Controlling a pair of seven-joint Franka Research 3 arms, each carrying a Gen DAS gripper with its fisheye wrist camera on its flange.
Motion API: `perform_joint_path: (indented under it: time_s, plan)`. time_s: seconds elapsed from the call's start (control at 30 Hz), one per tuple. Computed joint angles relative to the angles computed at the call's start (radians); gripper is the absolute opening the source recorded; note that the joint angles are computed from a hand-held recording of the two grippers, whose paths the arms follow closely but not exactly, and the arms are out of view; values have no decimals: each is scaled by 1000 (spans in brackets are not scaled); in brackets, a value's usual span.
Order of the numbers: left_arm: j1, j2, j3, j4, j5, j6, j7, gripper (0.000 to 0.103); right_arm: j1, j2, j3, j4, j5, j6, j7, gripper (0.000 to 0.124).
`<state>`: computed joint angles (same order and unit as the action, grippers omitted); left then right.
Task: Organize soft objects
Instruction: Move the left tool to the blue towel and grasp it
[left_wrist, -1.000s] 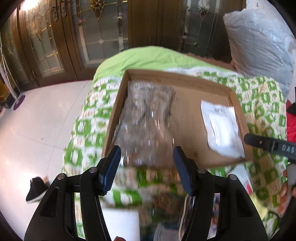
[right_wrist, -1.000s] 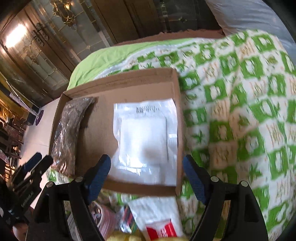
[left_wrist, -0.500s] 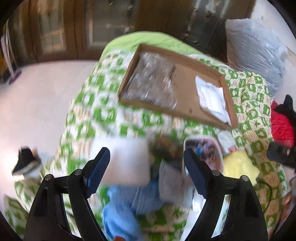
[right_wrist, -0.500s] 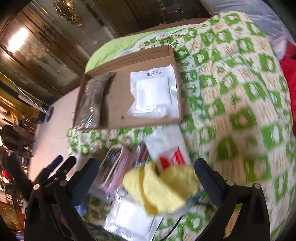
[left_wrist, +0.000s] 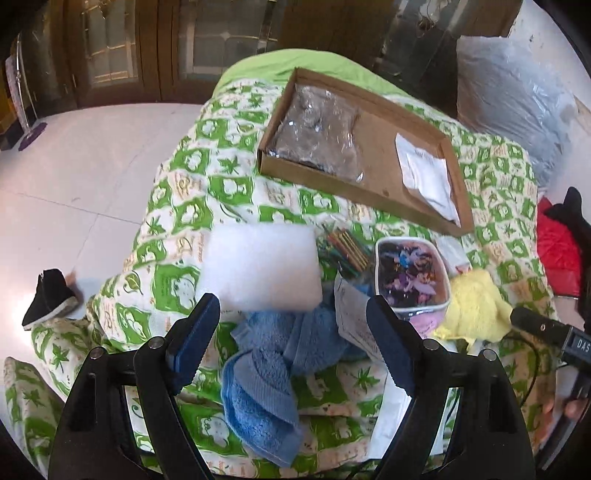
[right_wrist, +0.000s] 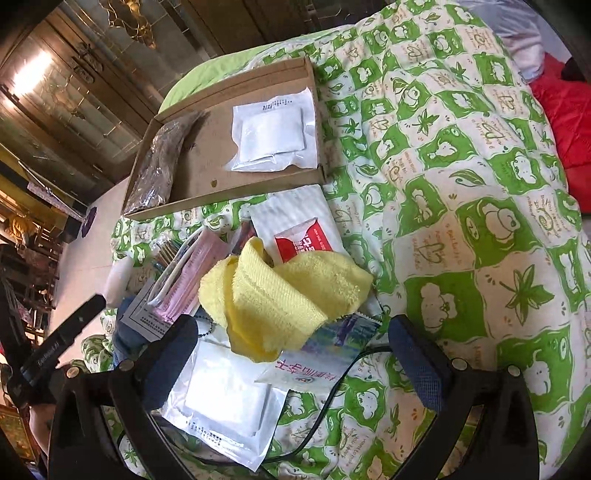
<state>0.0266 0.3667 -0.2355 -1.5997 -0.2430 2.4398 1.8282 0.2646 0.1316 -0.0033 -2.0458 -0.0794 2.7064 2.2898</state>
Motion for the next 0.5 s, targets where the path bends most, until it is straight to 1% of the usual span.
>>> perform_joint_path:
  time_s: [0.17, 0.3, 0.37, 0.43, 0.5]
  plan:
    - [-28, 7, 16, 10, 75, -34, -19, 82, -3, -11, 2, -12, 5, 1, -6, 103]
    - [-48, 34, 28, 42, 136, -84, -49, 82, -6, -11, 2, -8, 6, -8, -7, 103]
    - [-59, 57, 32, 72, 168, -128, -62, 82, -6, -9, 2, -4, 4, -14, -6, 103]
    - [-57, 65, 21, 82, 173, -153, -40, 80, -6, -5, 1, 1, 2, -20, -5, 103]
    - [-49, 58, 0, 73, 156, -166, 22, 80, -6, -4, 2, 4, 4, -23, -8, 103]
